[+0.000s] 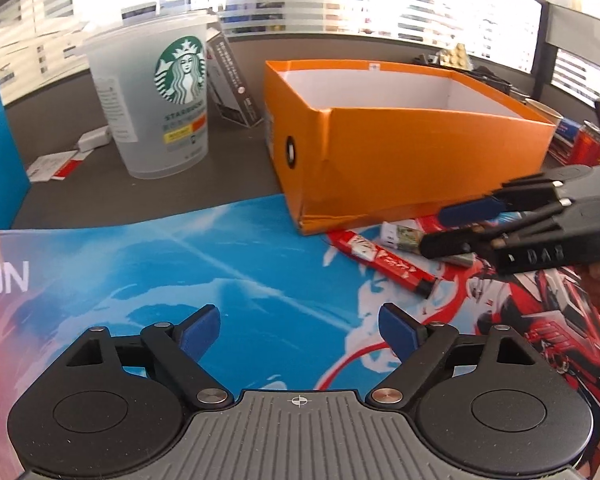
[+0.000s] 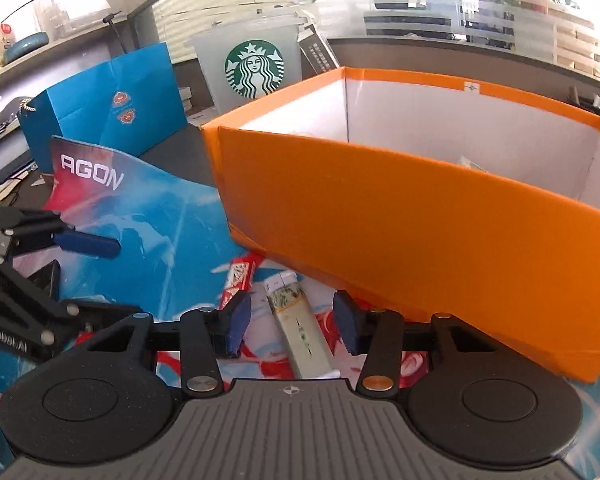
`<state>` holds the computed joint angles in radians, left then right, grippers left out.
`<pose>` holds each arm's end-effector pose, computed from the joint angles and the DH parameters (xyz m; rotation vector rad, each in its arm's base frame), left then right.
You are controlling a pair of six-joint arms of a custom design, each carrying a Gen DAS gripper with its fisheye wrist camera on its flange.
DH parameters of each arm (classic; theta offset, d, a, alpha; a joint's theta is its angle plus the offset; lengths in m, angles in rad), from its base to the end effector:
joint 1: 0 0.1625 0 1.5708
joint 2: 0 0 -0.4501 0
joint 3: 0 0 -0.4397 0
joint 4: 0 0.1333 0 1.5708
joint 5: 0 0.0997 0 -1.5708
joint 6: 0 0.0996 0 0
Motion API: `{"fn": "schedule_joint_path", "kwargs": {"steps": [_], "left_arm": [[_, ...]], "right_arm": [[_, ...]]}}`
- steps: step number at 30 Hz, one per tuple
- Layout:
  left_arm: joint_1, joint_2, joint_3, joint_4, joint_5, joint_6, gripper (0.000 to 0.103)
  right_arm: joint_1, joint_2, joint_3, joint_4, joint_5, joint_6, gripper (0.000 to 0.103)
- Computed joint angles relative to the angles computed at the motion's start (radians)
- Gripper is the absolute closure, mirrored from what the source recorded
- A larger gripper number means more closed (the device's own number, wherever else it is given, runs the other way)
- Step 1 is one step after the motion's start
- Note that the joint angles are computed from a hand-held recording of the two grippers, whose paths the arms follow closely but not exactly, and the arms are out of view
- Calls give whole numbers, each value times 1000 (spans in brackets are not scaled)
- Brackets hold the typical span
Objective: Organize rigid objects
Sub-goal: 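Reach the left gripper to the red stick while the right gripper reaches the white-green lighter, then grasp the red stick with the left gripper while the right gripper grasps the lighter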
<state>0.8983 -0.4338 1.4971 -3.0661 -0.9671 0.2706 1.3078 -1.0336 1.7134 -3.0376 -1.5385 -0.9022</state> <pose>-0.3168 -0.7026 -0.0653 1.0022 2.3485 -0.7061 -0.0536 -0.7241 0.2731 0.8281 -2.4472 0.9186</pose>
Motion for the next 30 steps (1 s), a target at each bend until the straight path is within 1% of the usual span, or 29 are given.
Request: {"fn": "schedule_joint_path", "kwargs": {"steps": [2,3,5,6,7,8,9,11,13,16,18,21,23,24,25,26,27,28,30], "left_arm": [[4,4,-14,14,-16,-16,15],[5,7,-20,19,-24,-24,15],[5,15,-33,18,-36,-29,15],[3,21,-41,18,-31,-34,15],[1,26,-47,18,-25,-43,15],[2,30,-55,21,-27,-54,15],[2,32,-63,28,-31,-70,15],[3,37,-77,36,-48,-97,15],[1,45,-90,42,-65,-96,15],[-10,74,-116,38,-58,-76,15],[-16,97,-142,53,-46,-86,15],[-17,123,-172,68,-49,-105,15],[-19,139,-184,73,-32,-115,16],[-19,145,-185,71,-24,-115,20],[-24,156,-180,28,-5,-80,23],[-30,168,-179,0,23,-43,31],[-36,176,-175,-31,43,-8,35],[-35,174,-168,-45,32,-8,38],[-36,175,-161,-65,36,2,50]], "right_arm": [[8,7,-1,-9,-37,-32,59],[12,10,-4,-5,-56,-46,61],[20,18,4,-34,-79,-103,66],[25,20,10,-48,-89,-130,70],[30,17,15,-41,-92,-139,82],[31,13,17,-25,-90,-145,82],[34,10,29,-32,-95,-166,82],[39,8,60,-89,-110,-202,82],[38,-1,85,-121,-115,-214,82],[23,-21,113,-143,-104,-195,82],[11,-31,128,-166,-98,-173,82],[-8,-47,140,-182,-82,-140,82],[-18,-53,144,-195,-74,-124,82],[-22,-56,147,-200,-69,-119,81],[-25,-57,149,-205,-65,-117,81],[-27,-57,151,-210,-61,-114,81],[-31,-58,153,-215,-55,-112,81],[-36,-61,157,-219,-46,-111,81],[-44,-63,159,-221,-28,-105,81]]}}
